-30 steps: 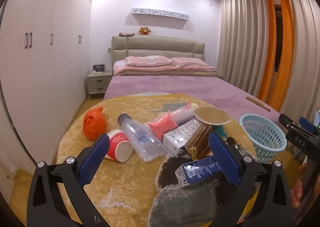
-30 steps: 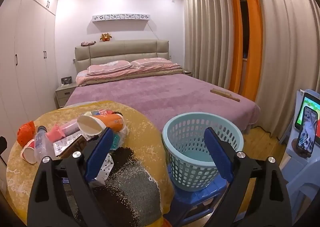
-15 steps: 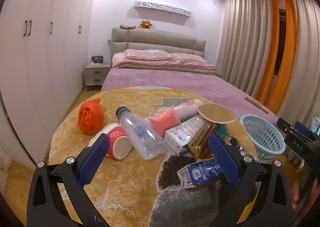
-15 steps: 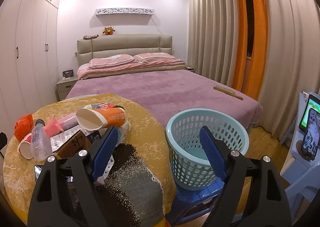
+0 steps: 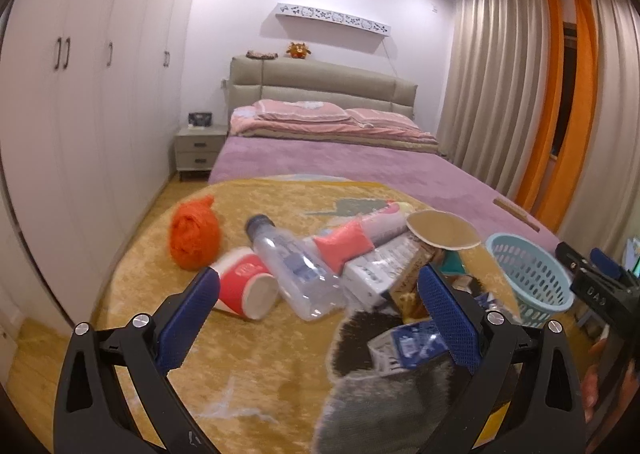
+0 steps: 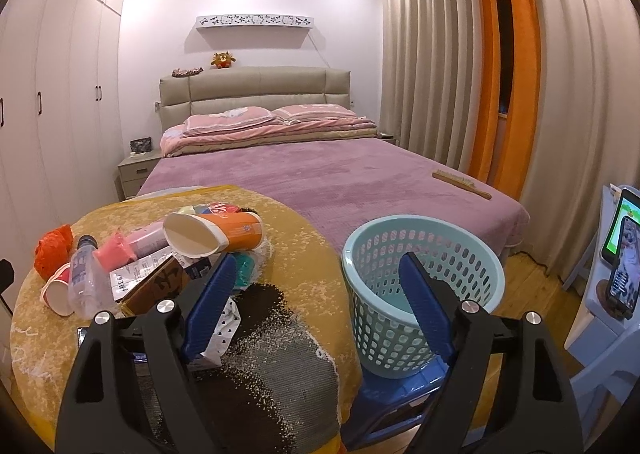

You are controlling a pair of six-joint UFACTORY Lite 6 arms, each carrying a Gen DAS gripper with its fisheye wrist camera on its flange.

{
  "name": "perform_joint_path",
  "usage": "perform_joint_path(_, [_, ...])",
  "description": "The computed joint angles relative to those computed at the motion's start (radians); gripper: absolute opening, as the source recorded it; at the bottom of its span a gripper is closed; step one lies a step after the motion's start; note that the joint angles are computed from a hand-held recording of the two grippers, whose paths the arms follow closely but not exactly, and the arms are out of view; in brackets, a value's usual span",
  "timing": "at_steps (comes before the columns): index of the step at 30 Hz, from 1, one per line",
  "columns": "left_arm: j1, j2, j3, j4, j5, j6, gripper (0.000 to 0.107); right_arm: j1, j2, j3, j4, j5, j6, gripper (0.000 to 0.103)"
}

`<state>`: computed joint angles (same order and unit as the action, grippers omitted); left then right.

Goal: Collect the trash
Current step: 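Move both tools toward the trash on the table, then grasp the orange plastic bag with the left tool while the right tool grasps the orange paper cup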

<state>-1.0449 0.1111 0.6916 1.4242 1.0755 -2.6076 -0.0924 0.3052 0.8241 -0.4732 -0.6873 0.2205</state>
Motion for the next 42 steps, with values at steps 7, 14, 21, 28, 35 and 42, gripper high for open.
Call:
perform_joint_path(7, [0.054, -0.377, -0.211, -0.165, 0.113, 0.167, 0.096, 0.029, -0.027, 0.007, -0.039, 0.001, 0.023, 0.066])
perform_joint_path(14, [0.548, -0.583, -0.29, 0.005, -0.322, 0.317, 0.096, 0.084, 0.053, 0.153, -0.249, 0.058, 0.23, 0.043])
perform_joint_path(21, [0.965, -0.248, -0.167, 0.654, -0.67, -0.165, 0.092, 0.144, 0.262, 0.46, -0.591, 0.194, 0.626, 0.056])
perform_joint_path(28, [1.071, 0.086, 0.045, 0.868, -0.745, -0.34, 0.092, 0.214, 0.451, 0.7, -0.784, 0.34, 0.826, 0.06])
perform_joint_path(35, [1.044, 0.267, 0.203, 0.55, -0.743, -0.028, 0.092, 0.208, 0.636, 0.974, -1.197, 0.364, 1.277, 0.046])
perform_joint_path(42, [1.012, 0.259, 0.19, 0.455, -0.684, 0.084, 0.044, 0.164, 0.711, 1.052, -1.215, 0.311, 1.336, 0.008])
